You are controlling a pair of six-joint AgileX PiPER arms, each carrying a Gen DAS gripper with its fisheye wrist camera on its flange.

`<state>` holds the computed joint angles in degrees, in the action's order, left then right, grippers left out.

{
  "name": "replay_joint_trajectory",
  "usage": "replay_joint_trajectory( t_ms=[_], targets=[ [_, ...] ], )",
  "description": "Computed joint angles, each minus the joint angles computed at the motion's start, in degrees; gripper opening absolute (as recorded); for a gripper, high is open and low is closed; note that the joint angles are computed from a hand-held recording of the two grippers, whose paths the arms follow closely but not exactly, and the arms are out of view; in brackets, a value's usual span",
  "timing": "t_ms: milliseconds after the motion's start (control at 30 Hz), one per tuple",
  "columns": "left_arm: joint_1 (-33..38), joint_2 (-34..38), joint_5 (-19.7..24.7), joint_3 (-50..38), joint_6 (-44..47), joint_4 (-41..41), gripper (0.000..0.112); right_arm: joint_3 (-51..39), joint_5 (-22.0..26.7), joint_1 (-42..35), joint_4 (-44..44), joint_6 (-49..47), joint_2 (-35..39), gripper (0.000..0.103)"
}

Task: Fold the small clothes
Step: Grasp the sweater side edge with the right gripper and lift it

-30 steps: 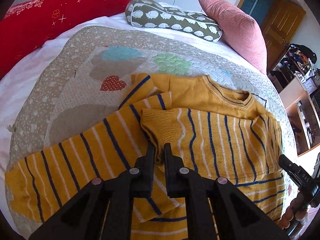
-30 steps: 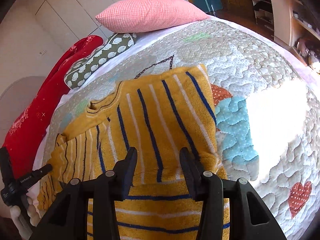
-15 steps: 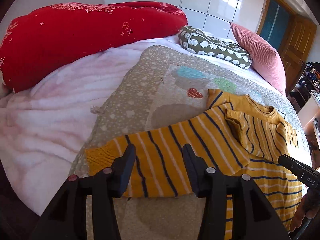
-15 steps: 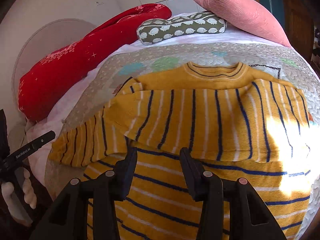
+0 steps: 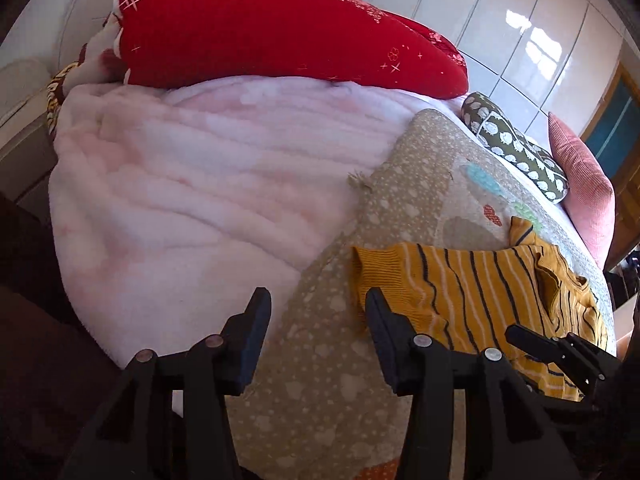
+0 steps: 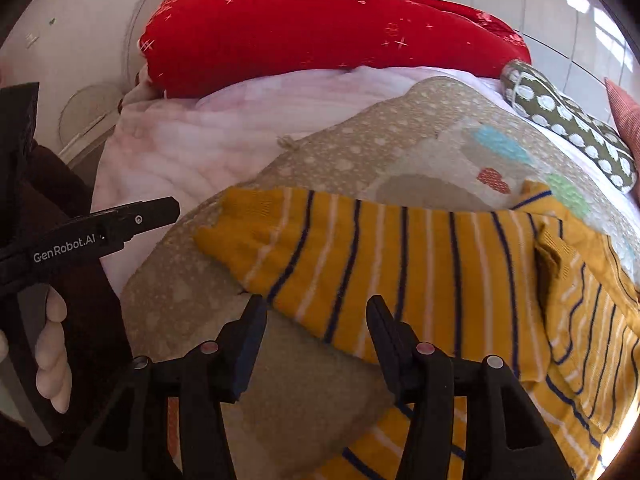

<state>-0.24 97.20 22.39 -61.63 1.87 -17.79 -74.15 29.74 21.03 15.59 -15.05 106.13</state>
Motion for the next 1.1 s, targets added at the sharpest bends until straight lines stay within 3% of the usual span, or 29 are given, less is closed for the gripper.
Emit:
replay_joint_trajectory(
  t_ms=[200, 300, 367, 400, 433, 667, 900, 1000, 1100],
  targets=[
    [6.9, -2.0, 0.5, 5.4, 13.4, -14.8, 0.048, -15.4, 5.8, 6.8, -3.5, 1.5, 11.2, 0.056],
    [9.4, -2.4, 1.4, 7.5, 19.2, -21.0, 0.048, -21.9, 8.3, 9.8, -12.0, 6.5, 16.2, 0.058],
    [10.3, -2.8, 1.9, 8.5, 21.6, -23.1, 0.048, -26.1, 11.3, 10.9, -16.9, 11.2, 18.7, 0.023],
    [10.7, -3.1, 2.1, 9.0, 23.1, -24.5, 0.048, -28.3, 13.1, 10.8, -17.6, 12.5, 19.4, 0.013],
    [11.1, -3.4, 2.6, 9.3, 25.0, -26.4, 0.048, -30.0, 14.4, 10.3, -17.2, 13.0, 19.4, 0.01],
    [11.6, -1.4, 11.1, 6.9, 38.1, -42.5, 0.056, -43.1, 20.2, 4.4, -7.1, 12.1, 12.8, 0.01],
    [5.1, -2.6, 12.3, 6.1, 43.2, -51.2, 0.065, -64.9, 30.6, -1.6, -7.8, 17.3, 12.6, 0.01],
    [2.7, -0.9, 16.7, 5.3, 48.4, -59.8, 0.073, -69.1, 34.5, -5.4, -7.4, 18.3, 12.2, 0.01],
    [-1.3, 4.0, 22.2, 0.8, 50.1, -65.5, 0.077, -66.1, 34.9, -9.0, -7.2, 17.8, 9.1, 0.01]
  ],
)
